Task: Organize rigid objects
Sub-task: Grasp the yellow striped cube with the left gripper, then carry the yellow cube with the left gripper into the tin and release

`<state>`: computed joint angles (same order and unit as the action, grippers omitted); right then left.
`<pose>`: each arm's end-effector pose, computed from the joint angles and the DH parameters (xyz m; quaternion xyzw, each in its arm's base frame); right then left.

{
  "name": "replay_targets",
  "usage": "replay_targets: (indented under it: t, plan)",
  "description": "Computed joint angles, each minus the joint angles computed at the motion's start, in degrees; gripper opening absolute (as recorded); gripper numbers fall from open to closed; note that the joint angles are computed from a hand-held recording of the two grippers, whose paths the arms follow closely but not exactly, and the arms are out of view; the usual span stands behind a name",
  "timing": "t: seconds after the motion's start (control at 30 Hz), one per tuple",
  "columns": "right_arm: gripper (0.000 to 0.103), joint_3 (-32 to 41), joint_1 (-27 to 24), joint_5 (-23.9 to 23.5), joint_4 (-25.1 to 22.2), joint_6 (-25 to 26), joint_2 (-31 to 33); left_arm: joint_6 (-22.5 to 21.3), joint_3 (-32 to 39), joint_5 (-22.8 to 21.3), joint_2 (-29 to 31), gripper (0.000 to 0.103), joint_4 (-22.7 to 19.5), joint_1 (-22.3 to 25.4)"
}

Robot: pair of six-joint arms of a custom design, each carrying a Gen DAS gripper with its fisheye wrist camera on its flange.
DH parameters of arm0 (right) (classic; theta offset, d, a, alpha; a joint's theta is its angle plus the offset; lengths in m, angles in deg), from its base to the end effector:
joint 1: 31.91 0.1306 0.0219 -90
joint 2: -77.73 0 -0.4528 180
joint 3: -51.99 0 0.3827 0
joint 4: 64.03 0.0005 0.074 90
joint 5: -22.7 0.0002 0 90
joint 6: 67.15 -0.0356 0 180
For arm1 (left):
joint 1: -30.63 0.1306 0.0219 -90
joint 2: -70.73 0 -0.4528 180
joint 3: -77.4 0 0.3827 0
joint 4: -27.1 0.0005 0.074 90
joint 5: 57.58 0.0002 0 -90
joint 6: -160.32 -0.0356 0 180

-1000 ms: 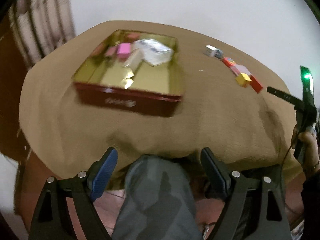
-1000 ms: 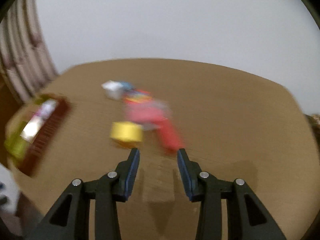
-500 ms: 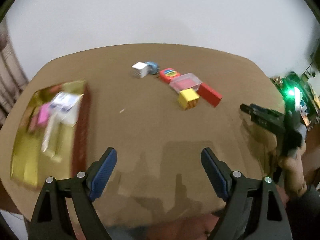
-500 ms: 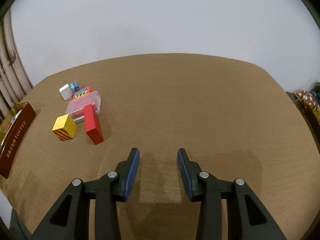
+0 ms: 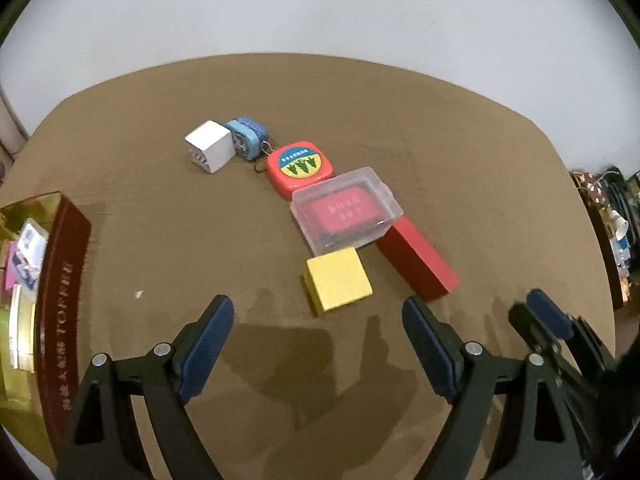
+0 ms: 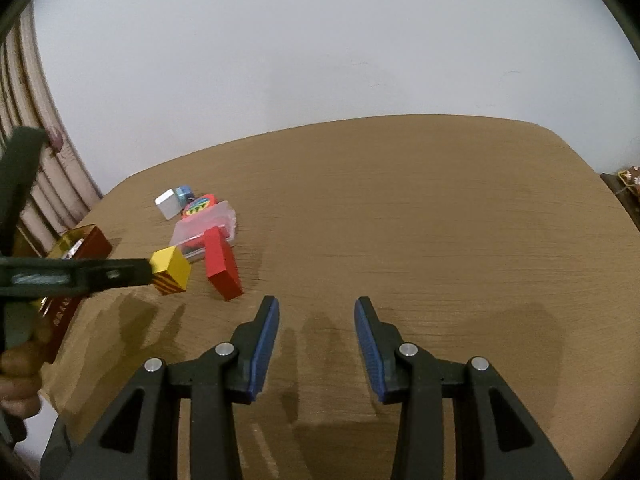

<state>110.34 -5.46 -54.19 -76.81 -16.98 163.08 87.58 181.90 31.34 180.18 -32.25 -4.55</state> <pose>0.3705 0.1748 0.3385 0.1529 0.8878 0.1439 0.4095 0.4916 -0.3463 0.4257 0.1498 0.9633 -0.0900 0.2036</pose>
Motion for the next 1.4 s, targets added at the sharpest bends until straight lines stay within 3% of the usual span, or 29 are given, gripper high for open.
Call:
replay_targets:
  t: [0.13, 0.23, 0.33, 0.43, 0.53, 0.83, 0.97, 1.17, 1.27, 1.33, 1.4]
  plan:
    - [0.040, -1.4, -0.3, -1.0, 2.2, 0.0, -1.2, 1.1, 1.4, -0.7, 1.9, 0.077, -0.7, 0.0]
    - [0.040, -1.6, -0.3, -1.3, 2.7, 0.2, -1.3, 1.9, 3.1, 0.9, 3.7, 0.053, -3.0, 0.3]
    - [0.040, -2.0, -0.2, -1.5, 3.2, 0.2, -1.8, 2.1, 3.3, 0.7, 4.2, 0.049, -3.4, 0.1]
    - [0.040, -2.5, -0.4, -1.8, 3.7, -0.1, -2.2, 1.4, 3.0, -0.7, 4.2, 0.026, -2.3, -0.6]
    - [0.040, -2.7, -0.4, -1.7, 3.7, -0.5, -2.6, 3.0, 0.3, 0.6, 2.5, 0.026, 1.0, -0.2]
    - [0.040, -1.3, -1.1, -2.7, 1.9, -1.0, -1.2, 1.3, -8.8, 3.3, -8.8, 0.026, 2.8, 0.7]
    - [0.040, -0.4, -1.2, -3.0, 0.5, -0.9, -0.3, -1.2, -10.6, 4.1, -14.6, 0.026, 0.6, 5.9]
    - [0.040, 1.3, -1.4, -3.6, -1.4, -0.1, 1.5, -9.5, -11.3, -7.6, -17.7, 0.026, -2.2, 15.6]
    - [0.040, 1.9, -1.4, -3.4, -2.3, -0.2, 2.2, -13.9, -11.0, -8.7, -15.5, 0.026, -2.0, 21.8]
    - [0.040, 2.5, -1.5, -3.8, -2.9, -0.1, 2.9, -15.5, -11.0, -6.5, -14.0, 0.026, -2.1, 24.8]
    - [0.040, 3.3, -1.6, -3.9, -3.9, 0.0, 3.8, -14.9, -11.8, -6.5, -13.4, 0.026, -1.4, 25.8]
